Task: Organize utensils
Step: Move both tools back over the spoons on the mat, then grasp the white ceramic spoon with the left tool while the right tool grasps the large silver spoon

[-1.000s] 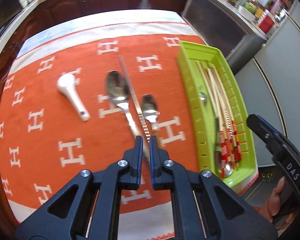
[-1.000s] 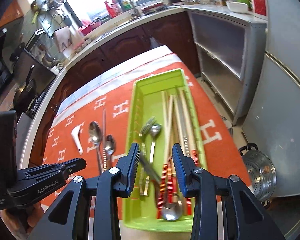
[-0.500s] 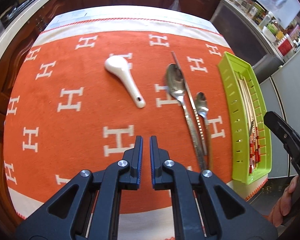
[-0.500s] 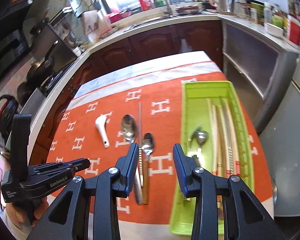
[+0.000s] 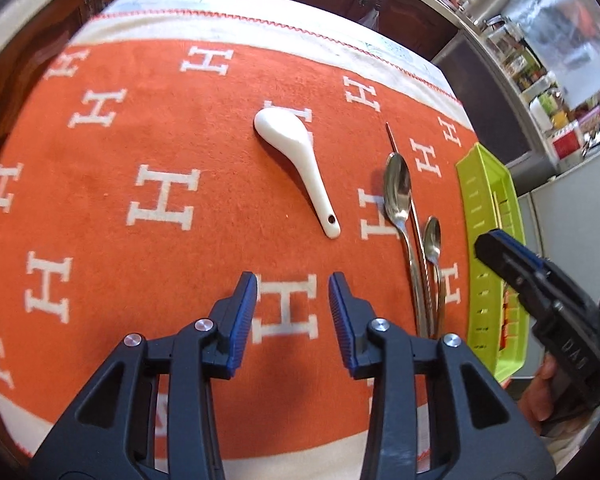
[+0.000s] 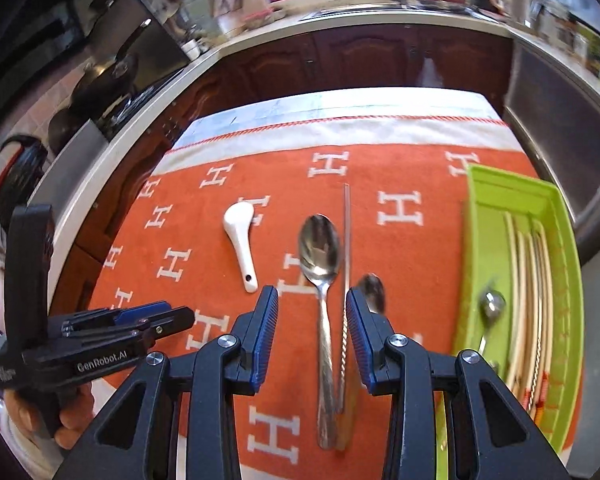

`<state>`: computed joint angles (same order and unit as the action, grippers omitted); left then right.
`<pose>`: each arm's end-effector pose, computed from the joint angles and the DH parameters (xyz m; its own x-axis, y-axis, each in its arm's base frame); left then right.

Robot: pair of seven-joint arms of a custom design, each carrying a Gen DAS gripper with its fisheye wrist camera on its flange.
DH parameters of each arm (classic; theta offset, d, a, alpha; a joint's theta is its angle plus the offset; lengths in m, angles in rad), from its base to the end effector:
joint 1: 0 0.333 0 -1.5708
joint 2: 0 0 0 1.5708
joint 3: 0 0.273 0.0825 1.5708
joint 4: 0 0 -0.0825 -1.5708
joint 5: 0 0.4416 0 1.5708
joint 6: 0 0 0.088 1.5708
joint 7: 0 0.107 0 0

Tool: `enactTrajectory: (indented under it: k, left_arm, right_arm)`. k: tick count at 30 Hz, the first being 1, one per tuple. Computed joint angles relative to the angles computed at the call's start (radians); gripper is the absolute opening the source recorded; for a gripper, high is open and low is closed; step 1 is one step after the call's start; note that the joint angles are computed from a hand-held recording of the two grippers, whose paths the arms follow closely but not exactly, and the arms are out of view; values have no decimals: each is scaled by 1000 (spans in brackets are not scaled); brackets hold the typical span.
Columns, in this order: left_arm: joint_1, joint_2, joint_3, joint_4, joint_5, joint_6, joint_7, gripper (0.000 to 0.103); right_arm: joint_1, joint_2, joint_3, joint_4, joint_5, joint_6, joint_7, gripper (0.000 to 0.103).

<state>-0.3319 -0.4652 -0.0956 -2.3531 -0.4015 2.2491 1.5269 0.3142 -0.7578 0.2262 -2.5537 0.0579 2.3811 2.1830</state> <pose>0.4661 -0.2259 0.4863 -0.2259 -0.9111 0.3448 -0.9463 0.1212 -0.2997 0.3908 0.2371 0.5211 -0.0513 -0.9718 -0.2301 -0.8513 0.1630 -0.4988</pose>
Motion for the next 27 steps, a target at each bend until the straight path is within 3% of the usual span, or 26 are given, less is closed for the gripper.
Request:
enactTrajectory:
  k: [6,10,23,24,26,27]
  left_arm:
    - [0,112,30,65,-127,37,58,34]
    - [21,195,15,124,-194,53,83,34]
    - [69,371,-77,251,-253,179,80,33]
    - [69,380,-84,257,-248,194,72,32]
    - [71,395,-93,266,-224,204,44,10]
    - [73,397,-94,264,-237,209,45,9]
  right_arm:
    - [-17,164,-6,85,-25,35,-37,33]
    - [-16,240,-30,111,-10,45,-44,28]
    - [-25,250,-58,84,19,67,-43,26]
    - [-26,250,-60,81,21,71,-41,26]
    - [-31,254,-59,81,21,76,-35,25]
    - [-35,256,-59,81,18,80,-32,25]
